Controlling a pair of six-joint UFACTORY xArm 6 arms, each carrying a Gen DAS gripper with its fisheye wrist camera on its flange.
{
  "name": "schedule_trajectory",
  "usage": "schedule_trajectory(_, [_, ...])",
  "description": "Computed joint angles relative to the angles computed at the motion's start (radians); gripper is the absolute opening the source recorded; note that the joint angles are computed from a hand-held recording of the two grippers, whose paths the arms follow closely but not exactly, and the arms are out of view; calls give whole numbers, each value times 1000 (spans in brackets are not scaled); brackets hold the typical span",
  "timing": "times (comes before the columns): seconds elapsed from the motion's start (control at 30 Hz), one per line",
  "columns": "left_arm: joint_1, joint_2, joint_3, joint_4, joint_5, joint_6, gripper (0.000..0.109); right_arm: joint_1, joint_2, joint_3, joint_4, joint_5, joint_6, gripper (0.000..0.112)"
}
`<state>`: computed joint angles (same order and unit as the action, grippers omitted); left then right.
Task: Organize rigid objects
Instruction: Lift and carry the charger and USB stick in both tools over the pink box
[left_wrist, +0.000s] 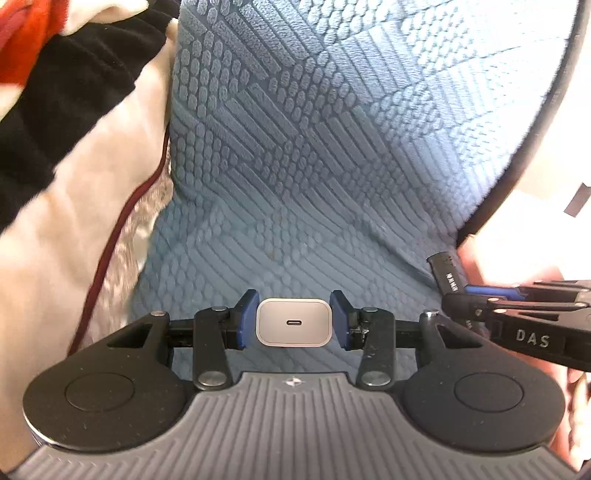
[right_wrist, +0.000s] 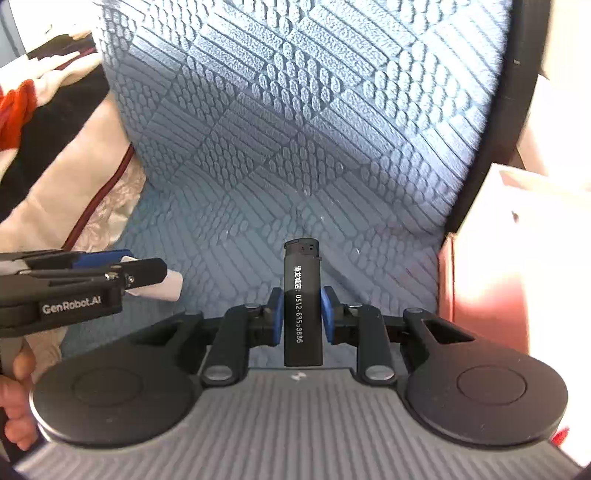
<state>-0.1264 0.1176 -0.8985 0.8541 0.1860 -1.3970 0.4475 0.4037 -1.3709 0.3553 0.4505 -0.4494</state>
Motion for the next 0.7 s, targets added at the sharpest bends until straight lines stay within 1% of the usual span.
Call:
schedule_trajectory(0.17, [-49, -79, 70, 45, 26, -73, 48, -7, -103, 137, 51, -25, -29, 25])
schedule_trajectory(0.37, [-106, -140, 119, 117, 30, -197, 48, -18, -235, 294, 92, -67, -46, 25])
schedule_trajectory(0.53, [-154, -179, 142, 102, 37, -222, 48, -24, -334, 388, 154, -66, -86, 25])
schedule_trajectory(0.7, [-194, -230, 178, 94, 58, -271, 48, -33, -404, 455, 143, -53, -73, 25])
